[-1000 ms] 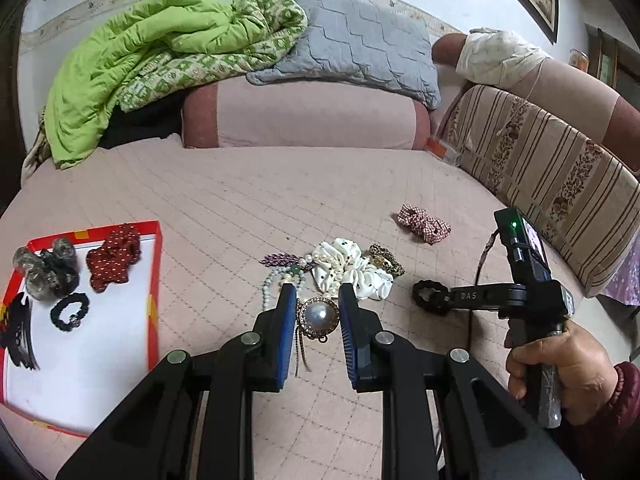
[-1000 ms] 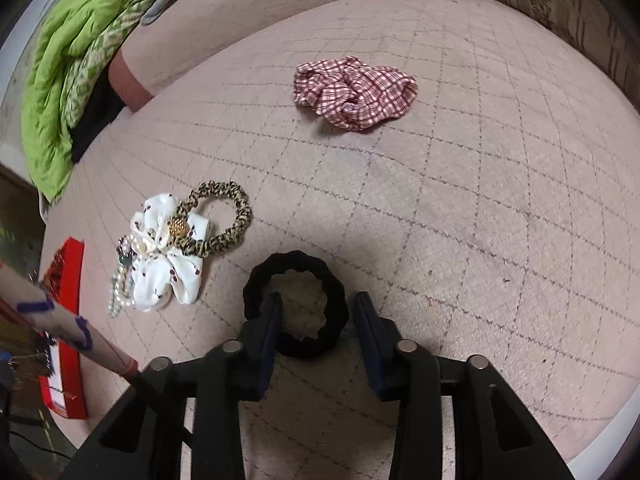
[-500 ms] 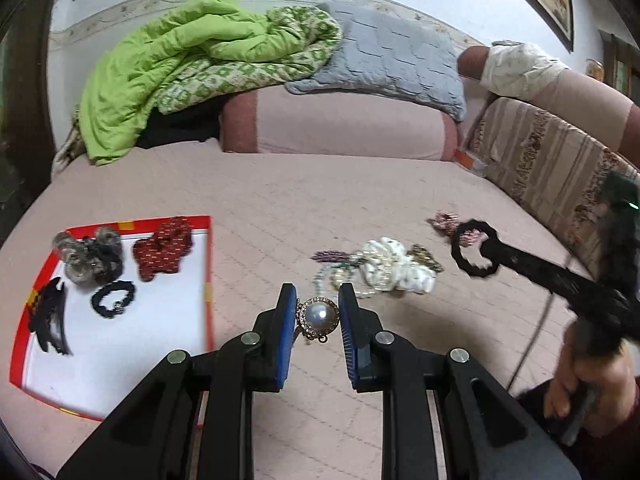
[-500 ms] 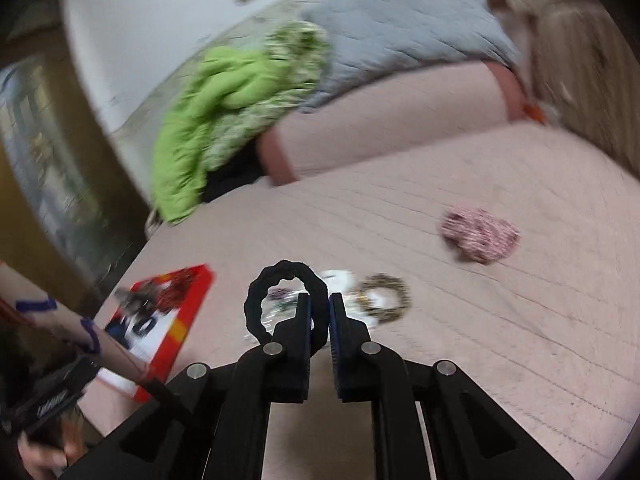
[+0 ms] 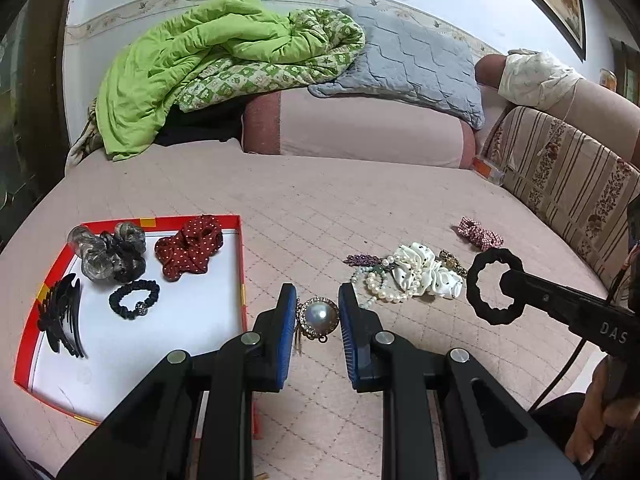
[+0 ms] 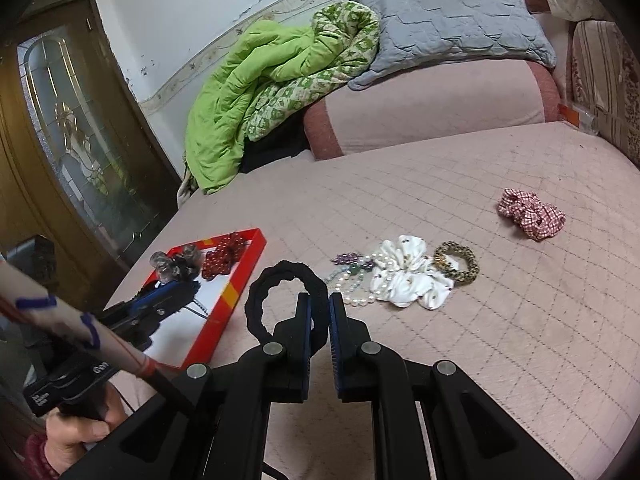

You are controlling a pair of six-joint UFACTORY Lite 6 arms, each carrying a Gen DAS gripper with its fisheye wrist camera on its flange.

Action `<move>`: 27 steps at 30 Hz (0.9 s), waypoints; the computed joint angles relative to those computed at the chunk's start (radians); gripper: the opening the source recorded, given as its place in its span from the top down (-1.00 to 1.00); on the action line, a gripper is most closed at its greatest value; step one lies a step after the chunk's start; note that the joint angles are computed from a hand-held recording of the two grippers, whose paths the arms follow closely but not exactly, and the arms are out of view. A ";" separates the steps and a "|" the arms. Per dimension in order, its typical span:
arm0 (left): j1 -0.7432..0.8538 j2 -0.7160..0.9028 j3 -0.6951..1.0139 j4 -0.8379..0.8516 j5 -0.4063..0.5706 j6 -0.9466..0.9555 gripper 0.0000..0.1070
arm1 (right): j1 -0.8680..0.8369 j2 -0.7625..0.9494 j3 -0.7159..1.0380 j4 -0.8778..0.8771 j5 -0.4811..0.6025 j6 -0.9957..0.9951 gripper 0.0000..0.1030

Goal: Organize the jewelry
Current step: 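Carry the pearl brooch and black elastic hair tie over the tray with both grippers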

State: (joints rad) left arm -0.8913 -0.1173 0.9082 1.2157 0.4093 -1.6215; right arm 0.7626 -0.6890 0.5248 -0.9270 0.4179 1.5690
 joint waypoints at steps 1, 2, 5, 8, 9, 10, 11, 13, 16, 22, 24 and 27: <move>0.009 -0.011 -0.011 -0.003 -0.011 0.003 0.61 | 0.013 0.011 0.013 -0.008 0.008 0.010 0.82; 0.016 -0.022 -0.020 -0.003 -0.015 0.007 0.61 | 0.029 0.032 0.030 -0.020 0.018 0.024 0.82; 0.050 -0.065 -0.058 -0.010 -0.033 0.017 0.61 | 0.058 0.087 0.074 -0.054 0.021 0.066 0.82; 0.106 -0.113 -0.100 -0.045 -0.072 0.044 0.61 | 0.077 0.153 0.119 -0.086 0.007 0.111 0.82; 0.127 -0.130 -0.114 -0.060 -0.083 0.055 0.61 | 0.082 0.178 0.137 -0.093 0.001 0.118 0.82; 0.142 -0.140 -0.122 -0.076 -0.092 0.068 0.61 | 0.089 0.199 0.153 -0.100 -0.002 0.125 0.82; 0.160 -0.152 -0.132 -0.092 -0.103 0.083 0.61 | 0.098 0.220 0.169 -0.107 -0.001 0.132 0.82; 0.195 -0.174 -0.152 -0.134 -0.131 0.122 0.61 | 0.105 0.245 0.189 -0.113 -0.006 0.136 0.82; 0.264 -0.210 -0.182 -0.231 -0.176 0.221 0.61 | 0.123 0.287 0.224 -0.112 -0.009 0.136 0.82; 0.427 -0.295 -0.255 -0.607 -0.221 0.612 0.61 | 0.127 0.358 0.279 -0.122 -0.047 0.154 0.82; 0.475 -0.309 -0.272 -0.753 -0.229 0.760 0.61 | 0.125 0.406 0.313 -0.126 -0.074 0.161 0.82; 0.523 -0.312 -0.288 -0.834 -0.227 0.860 0.61 | 0.121 0.476 0.363 -0.142 -0.117 0.179 0.82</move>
State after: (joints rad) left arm -0.3687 -0.4294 0.6207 0.3813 0.1824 -0.7619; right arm 0.8837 -0.2126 0.8882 -1.0685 0.3006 1.7477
